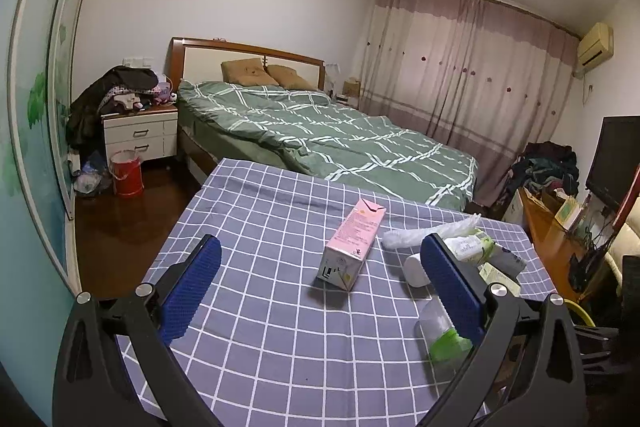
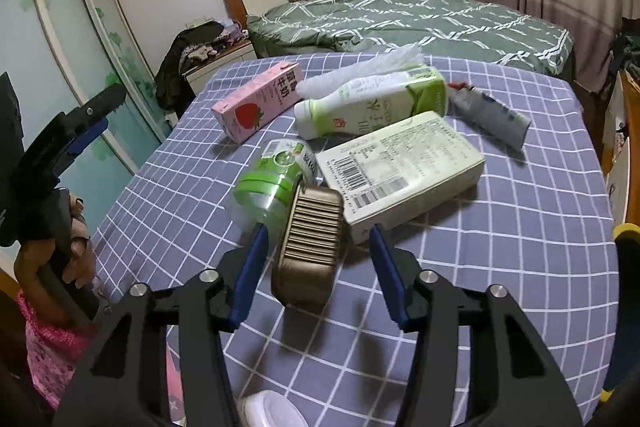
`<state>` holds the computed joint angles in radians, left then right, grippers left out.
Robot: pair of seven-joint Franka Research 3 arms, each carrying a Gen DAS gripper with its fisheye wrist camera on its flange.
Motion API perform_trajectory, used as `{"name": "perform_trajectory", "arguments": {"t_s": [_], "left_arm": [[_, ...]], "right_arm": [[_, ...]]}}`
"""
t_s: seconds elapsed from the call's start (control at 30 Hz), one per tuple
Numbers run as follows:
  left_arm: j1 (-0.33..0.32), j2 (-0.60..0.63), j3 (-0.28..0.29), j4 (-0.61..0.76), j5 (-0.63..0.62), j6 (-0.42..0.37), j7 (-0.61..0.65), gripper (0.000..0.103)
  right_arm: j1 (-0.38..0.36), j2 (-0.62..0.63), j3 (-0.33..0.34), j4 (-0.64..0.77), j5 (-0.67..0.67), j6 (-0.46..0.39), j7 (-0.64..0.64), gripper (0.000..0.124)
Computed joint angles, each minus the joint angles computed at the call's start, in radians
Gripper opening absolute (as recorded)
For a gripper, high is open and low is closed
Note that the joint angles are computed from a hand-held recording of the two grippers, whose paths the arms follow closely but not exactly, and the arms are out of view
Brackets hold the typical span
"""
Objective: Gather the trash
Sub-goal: 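Grasp the brown ribbed cup on the table with the right gripper, then carry the brown cup with the right gripper into the bin and release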
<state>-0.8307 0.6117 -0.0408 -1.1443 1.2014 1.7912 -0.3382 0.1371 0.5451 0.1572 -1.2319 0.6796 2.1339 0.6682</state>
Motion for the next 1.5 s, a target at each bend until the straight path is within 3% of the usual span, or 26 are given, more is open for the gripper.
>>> {"name": "perform_trajectory", "arguments": {"t_s": [0.03,0.13,0.47,0.7,0.87,1.0,1.23,1.3,1.33,1.4,1.5], "left_arm": [[0.001,0.003,0.0,0.004,-0.001,0.001,0.004,0.098],[-0.002,0.009,0.002,0.016,-0.001,-0.001,0.013,0.098],[-0.005,0.015,0.006,0.026,-0.013,0.008,0.018,0.098],[-0.004,0.025,0.009,0.039,-0.019,0.019,0.031,0.098],[-0.006,0.031,0.013,0.046,-0.028,0.018,0.039,0.098],[-0.007,0.042,0.016,0.063,-0.035,0.013,0.053,0.098],[-0.012,0.054,0.025,0.081,-0.045,0.013,0.068,0.098],[-0.012,0.057,0.026,0.085,-0.048,0.014,0.07,0.098],[-0.013,0.056,0.027,0.085,-0.048,0.013,0.07,0.098],[-0.015,0.059,0.028,0.09,-0.048,0.012,0.073,0.098],[-0.016,0.065,0.03,0.1,-0.052,0.012,0.081,0.098]], "right_arm": [[0.003,0.0,0.0,-0.001,-0.004,-0.002,0.002,0.034],[0.009,-0.003,-0.002,-0.01,-0.01,0.015,0.004,0.026],[-0.024,-0.042,0.006,-0.053,0.059,0.065,-0.021,0.026],[-0.063,-0.05,-0.023,-0.059,0.114,0.19,0.015,0.026],[-0.083,0.027,-0.067,0.031,0.05,0.326,0.151,0.026],[-0.096,0.116,-0.104,0.141,-0.053,0.386,0.301,0.026],[-0.09,0.335,-0.182,0.445,-0.279,0.353,0.588,0.026],[-0.086,0.382,-0.203,0.51,-0.339,0.355,0.655,0.036],[-0.086,0.387,-0.206,0.51,-0.372,0.378,0.686,0.046],[-0.102,0.345,-0.182,0.436,-0.373,0.407,0.68,0.048],[-0.141,0.233,-0.101,0.242,-0.323,0.515,0.608,0.048]]}}
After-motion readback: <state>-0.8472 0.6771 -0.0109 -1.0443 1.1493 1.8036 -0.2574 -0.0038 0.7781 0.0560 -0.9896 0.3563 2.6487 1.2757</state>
